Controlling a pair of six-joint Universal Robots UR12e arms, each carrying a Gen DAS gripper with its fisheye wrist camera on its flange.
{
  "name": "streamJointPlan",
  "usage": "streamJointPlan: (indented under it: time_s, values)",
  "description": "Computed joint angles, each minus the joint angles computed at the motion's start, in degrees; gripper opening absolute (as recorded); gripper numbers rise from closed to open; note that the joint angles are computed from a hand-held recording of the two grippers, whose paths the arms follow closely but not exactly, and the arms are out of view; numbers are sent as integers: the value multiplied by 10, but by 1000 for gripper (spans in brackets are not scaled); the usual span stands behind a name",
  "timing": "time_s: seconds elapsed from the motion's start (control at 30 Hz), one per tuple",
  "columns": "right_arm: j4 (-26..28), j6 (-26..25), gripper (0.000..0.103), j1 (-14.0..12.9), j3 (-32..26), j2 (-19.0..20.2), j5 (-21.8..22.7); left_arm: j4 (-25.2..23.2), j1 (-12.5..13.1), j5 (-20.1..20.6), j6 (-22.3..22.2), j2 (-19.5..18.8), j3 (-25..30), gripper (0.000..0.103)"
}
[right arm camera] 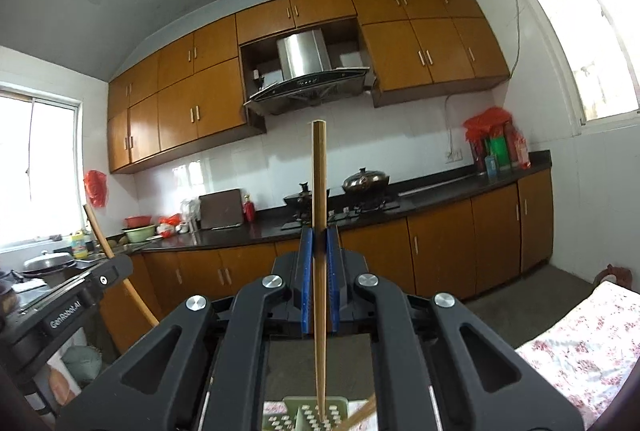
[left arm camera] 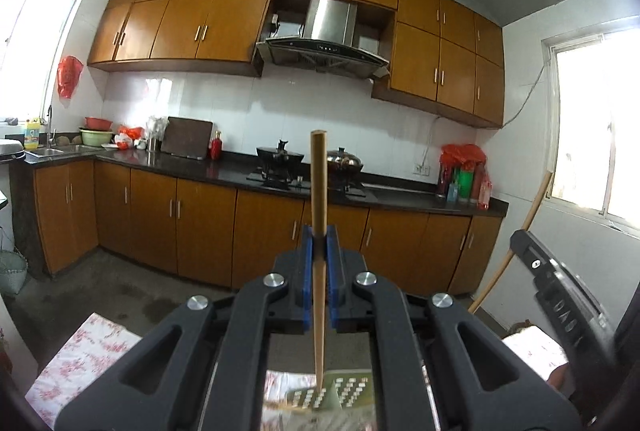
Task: Organize utensils
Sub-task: 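Lift both chopsticks, lower them into the green holder and open both tools, then lower both tools to the table and grasp one bamboo chopstick each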
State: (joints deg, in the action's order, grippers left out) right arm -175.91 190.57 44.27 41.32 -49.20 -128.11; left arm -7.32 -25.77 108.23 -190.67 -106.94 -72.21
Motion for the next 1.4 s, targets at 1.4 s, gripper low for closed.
streamJointPlan:
  time_s: [1.4]
  values:
    - [407, 240, 23, -6, 287, -146, 216, -238, 34, -107, -106, 147, -283, 33]
